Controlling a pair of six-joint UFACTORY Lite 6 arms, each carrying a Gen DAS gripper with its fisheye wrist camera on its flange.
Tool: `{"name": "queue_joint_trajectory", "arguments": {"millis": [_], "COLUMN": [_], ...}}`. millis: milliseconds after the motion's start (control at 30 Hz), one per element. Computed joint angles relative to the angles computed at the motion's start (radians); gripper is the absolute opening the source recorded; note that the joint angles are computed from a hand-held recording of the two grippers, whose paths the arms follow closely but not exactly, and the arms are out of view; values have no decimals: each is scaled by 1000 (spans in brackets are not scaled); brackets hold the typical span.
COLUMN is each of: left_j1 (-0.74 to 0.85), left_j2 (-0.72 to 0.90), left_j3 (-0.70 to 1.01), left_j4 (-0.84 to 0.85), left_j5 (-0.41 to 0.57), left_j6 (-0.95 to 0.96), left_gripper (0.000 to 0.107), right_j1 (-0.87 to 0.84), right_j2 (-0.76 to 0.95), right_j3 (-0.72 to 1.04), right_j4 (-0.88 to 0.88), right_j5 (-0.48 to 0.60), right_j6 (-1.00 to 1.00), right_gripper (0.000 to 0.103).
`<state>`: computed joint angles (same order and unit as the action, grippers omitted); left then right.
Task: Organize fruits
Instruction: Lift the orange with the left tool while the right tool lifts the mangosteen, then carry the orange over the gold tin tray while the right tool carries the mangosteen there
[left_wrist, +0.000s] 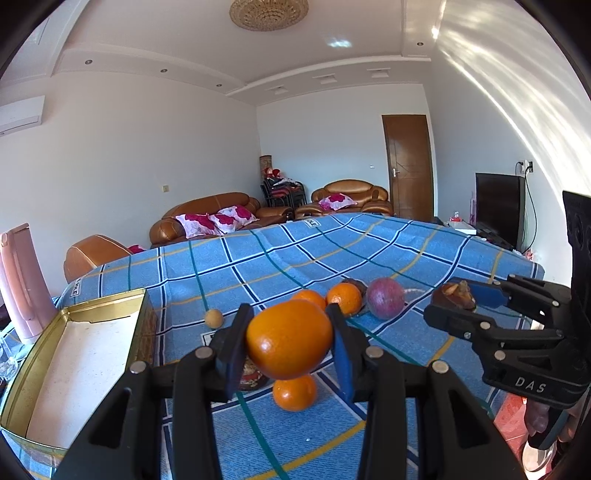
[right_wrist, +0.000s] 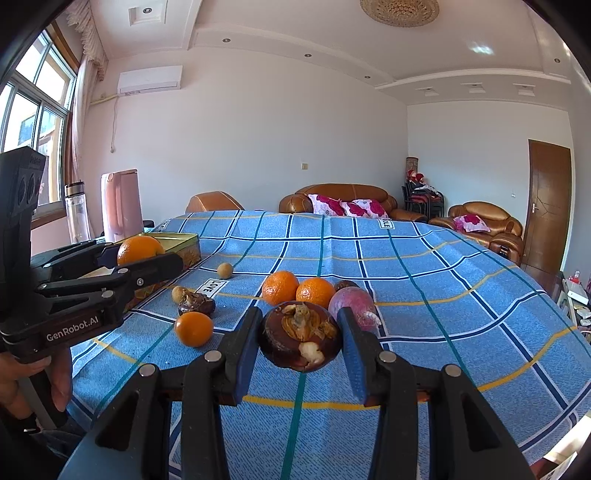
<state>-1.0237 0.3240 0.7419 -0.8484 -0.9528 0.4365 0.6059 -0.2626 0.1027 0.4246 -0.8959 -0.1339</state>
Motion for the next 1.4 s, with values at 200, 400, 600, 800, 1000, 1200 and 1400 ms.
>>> {"name": "queue_joint_trajectory", "arguments": {"millis": [200, 400, 600, 800, 1000, 1200, 1400], "left_j1": [8, 30, 56, 76, 102, 144, 203], "left_j2": [-19, -21, -31, -49, -85, -105, -150], "left_j3": [-10, 1, -10, -35, -74, -102, -144], "left_j4": [-1, -2, 15, 26, 42, 72, 106], "left_j5": [-5, 17, 30, 30, 35, 48, 57], "left_j6": [12, 22, 11, 0, -17, -43, -73], "left_gripper": [42, 42, 42, 42, 42, 42, 42], "right_j1": [16, 46, 56, 49, 59, 69, 83], "right_j2": [9, 23, 54, 66, 95, 157, 201], "right_j3": [25, 57, 97, 144, 208, 288, 365], "right_j4": [17, 52, 60, 61, 73, 67, 64], "right_j5": [3, 5, 19, 49, 80, 107, 142], "right_j6": [-23, -60, -81, -120, -161, -173, -200], "right_gripper": [44, 44, 44, 44, 44, 44, 44]}}
